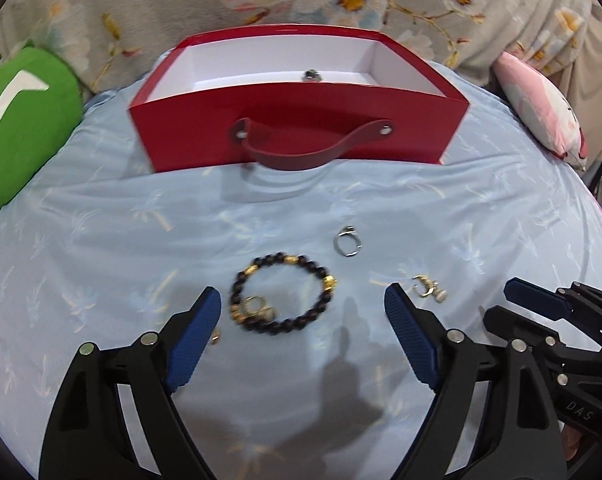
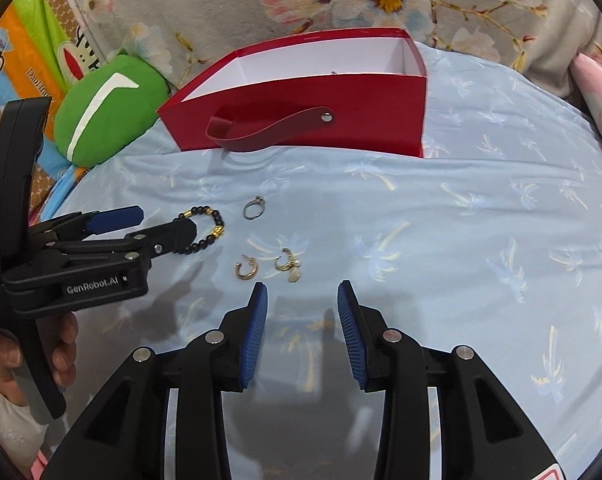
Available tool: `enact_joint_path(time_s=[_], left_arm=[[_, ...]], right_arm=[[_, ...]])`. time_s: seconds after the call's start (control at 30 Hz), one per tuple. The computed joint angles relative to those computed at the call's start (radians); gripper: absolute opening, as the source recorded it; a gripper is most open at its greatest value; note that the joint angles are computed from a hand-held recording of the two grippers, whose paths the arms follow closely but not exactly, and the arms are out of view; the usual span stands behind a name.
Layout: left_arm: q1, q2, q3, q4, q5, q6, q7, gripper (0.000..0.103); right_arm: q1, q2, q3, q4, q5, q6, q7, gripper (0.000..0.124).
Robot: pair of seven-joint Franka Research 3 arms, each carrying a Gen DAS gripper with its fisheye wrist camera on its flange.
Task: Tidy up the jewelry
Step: 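Move back to the table and grasp the black bead bracelet with the left tool, then grasp the silver ring with the right tool while the left tool holds the bead bracelet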
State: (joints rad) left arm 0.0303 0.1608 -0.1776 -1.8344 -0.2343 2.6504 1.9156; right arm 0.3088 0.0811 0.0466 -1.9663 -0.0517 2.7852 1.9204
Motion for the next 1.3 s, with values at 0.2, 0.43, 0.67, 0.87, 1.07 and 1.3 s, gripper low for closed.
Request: enact_joint_path(time_s=[0.2,0.43,0.67,0.87,1.07,1.3], left_arm=[[-0.023,0.062,-0.008,0.068,0.059,-0.054,-0.033,0.065],[-0.028,0.091,-0.01,0.085,0.116,-0.064,-0.084,0.026],[0.009,0.071,-0.027,0.084,0.028,-0.071,-0.035,0.007],[0.04,0.015,-0.016,0.074,-0.093,-0.045,0.009,0.007],[0.062,-0.013,0.019,0.083,-0.144,-0.008,-0.009,0.007],[0.087,-0.019,0.044,0.08,-0.139,0.009,-0.041,0.007]], right_arm=[[-0.013,-0.014,-0.012,-0.02,-0.021,0.002,0.041,0.036],[-0.025,-0.017,-0.007,-0.025,-0.006,0.009,0.033,0.037],[-0.017,0.023,-0.001,0.037,0.027,-0.009,-0.012,0.037],[-0.005,0.127,0.016,0.186,0.121,-0.061,-0.127,0.037],[0.039,0.285,0.001,0.401,0.13,-0.147,-0.167,0.037],[0.071,0.41,-0.03,0.567,0.116,-0.22,-0.143,0.037]])
